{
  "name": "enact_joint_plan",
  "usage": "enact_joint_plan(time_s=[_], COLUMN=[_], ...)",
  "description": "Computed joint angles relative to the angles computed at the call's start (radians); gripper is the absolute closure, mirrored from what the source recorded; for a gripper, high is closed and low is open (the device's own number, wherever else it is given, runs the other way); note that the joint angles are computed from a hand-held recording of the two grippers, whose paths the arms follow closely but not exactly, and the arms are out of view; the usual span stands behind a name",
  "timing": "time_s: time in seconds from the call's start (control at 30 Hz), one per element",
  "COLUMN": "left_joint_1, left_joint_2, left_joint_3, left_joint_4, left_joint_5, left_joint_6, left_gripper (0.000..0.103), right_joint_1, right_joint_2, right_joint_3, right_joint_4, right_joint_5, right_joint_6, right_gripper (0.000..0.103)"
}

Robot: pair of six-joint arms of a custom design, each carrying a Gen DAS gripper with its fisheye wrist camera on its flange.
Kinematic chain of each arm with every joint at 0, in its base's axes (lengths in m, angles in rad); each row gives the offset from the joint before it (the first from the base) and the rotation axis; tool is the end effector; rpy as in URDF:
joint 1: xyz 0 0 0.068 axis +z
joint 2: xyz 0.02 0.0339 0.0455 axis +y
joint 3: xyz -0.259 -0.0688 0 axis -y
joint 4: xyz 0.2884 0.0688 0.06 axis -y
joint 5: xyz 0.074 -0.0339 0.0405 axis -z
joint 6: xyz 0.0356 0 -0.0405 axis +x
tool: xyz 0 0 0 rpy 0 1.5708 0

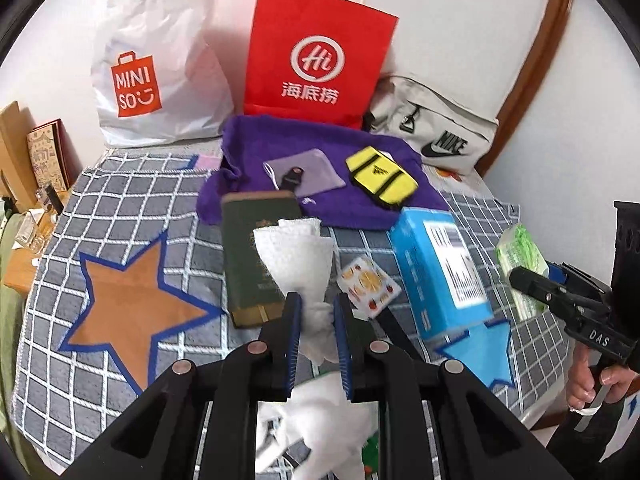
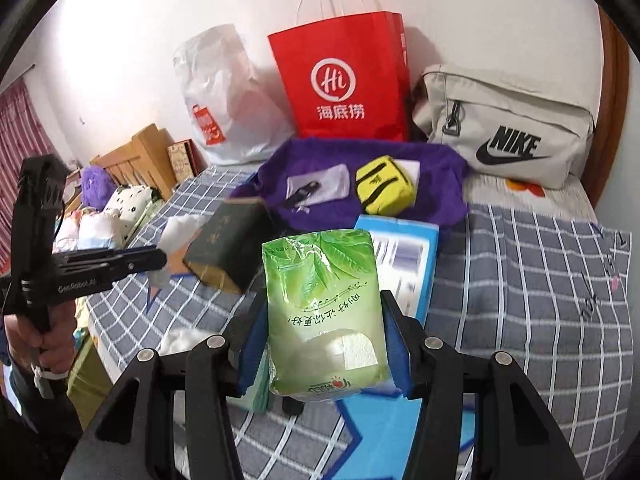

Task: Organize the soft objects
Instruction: 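Carry the white gloves with the left tool while the right tool carries the green pack to the towel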

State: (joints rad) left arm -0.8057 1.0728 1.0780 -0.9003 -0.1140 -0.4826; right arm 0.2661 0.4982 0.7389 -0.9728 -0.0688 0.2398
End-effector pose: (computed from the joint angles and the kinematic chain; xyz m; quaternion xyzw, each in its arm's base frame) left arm 0.1780 -0.1795 0.3172 0.1329 0.9327 -0.1557 0.2969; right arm 0.1342 0.0391 0.2911 -0.0260 0.9126 0.1323 0.3861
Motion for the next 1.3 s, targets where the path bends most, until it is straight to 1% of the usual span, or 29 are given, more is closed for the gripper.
enact_joint_plan(time_s=[0.3, 0.4, 0.53, 0.83, 1.0, 1.3], left_joint_1=[0.111, 0.135, 0.166, 0.219, 0.233, 0.254], left_joint_2=[0.107, 0.15, 0.221, 0.387, 0.49, 0.653], left_joint_3=[0.066, 0.093, 0.141, 0.268, 0.344, 0.481], left_joint_4=[0.054, 0.072, 0.09, 0.116, 0.128, 0.117], left_joint_5=[0.065, 0.084, 0.103, 0.129, 0.139, 0.177], left_joint_6=[0.043, 0.052, 0.064, 0.09, 0.102, 0.118], left_gripper=[0.087, 0.087, 0.087, 0.087, 0.087, 0.087], right_joint_1=[-0.188, -0.233, -0.266, -0.341, -0.37, -0.38], right_joint_2=[0.251, 0.328, 0.414, 0.613, 0.73, 0.872], right_joint_3=[0.098, 0.132, 0.169, 0.246, 0.289, 0.32], right_joint_4=[0.142, 0.181, 0.22, 0.287, 0.325, 0.369], right_joint_5=[-0.088, -0.094, -0.079, -0.105, -0.118, -0.112], right_joint_6=[-0.078, -0.094, -0.119, -0.163, -0.168, -0.167], right_gripper=[0.051, 0.051, 0.051, 0.051, 0.051, 0.051])
